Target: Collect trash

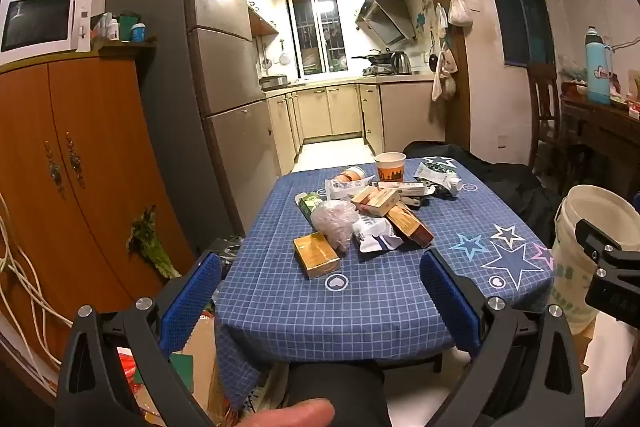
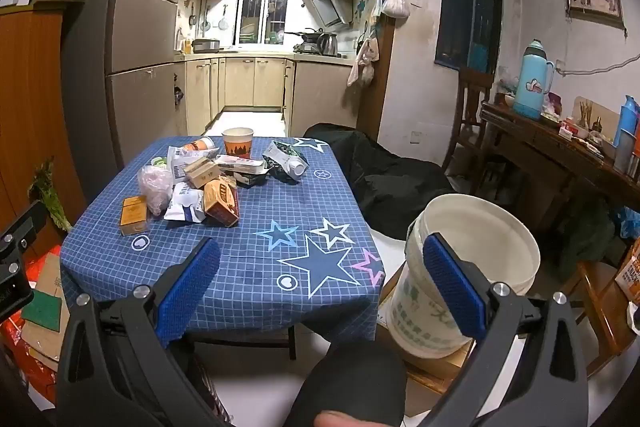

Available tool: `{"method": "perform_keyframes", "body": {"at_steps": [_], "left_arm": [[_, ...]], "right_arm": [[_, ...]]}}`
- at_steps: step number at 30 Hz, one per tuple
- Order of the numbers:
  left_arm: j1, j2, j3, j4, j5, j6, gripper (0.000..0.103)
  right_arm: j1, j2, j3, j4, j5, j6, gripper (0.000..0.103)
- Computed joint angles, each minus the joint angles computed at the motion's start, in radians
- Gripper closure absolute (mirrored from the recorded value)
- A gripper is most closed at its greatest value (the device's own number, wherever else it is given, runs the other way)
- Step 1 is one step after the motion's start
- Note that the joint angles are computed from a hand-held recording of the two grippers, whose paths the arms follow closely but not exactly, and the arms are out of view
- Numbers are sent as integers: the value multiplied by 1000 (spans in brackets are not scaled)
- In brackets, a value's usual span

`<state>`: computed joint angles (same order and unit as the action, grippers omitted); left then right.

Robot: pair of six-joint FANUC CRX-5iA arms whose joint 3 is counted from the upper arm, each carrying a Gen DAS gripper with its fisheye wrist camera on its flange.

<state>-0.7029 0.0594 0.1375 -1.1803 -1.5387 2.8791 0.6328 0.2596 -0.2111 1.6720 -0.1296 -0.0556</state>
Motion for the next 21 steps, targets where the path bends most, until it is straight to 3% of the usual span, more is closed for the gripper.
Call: {"method": "perform_keyframes", "body": {"at_steps": [2, 21], "left_arm": [[-2, -1, -3, -4, 3, 6, 4], [0, 2, -3, 4, -3, 4, 4]], "right_arm": [[-21, -1, -1, 88, 20, -83, 5], [-13, 1, -3, 54, 14, -54, 5]]}}
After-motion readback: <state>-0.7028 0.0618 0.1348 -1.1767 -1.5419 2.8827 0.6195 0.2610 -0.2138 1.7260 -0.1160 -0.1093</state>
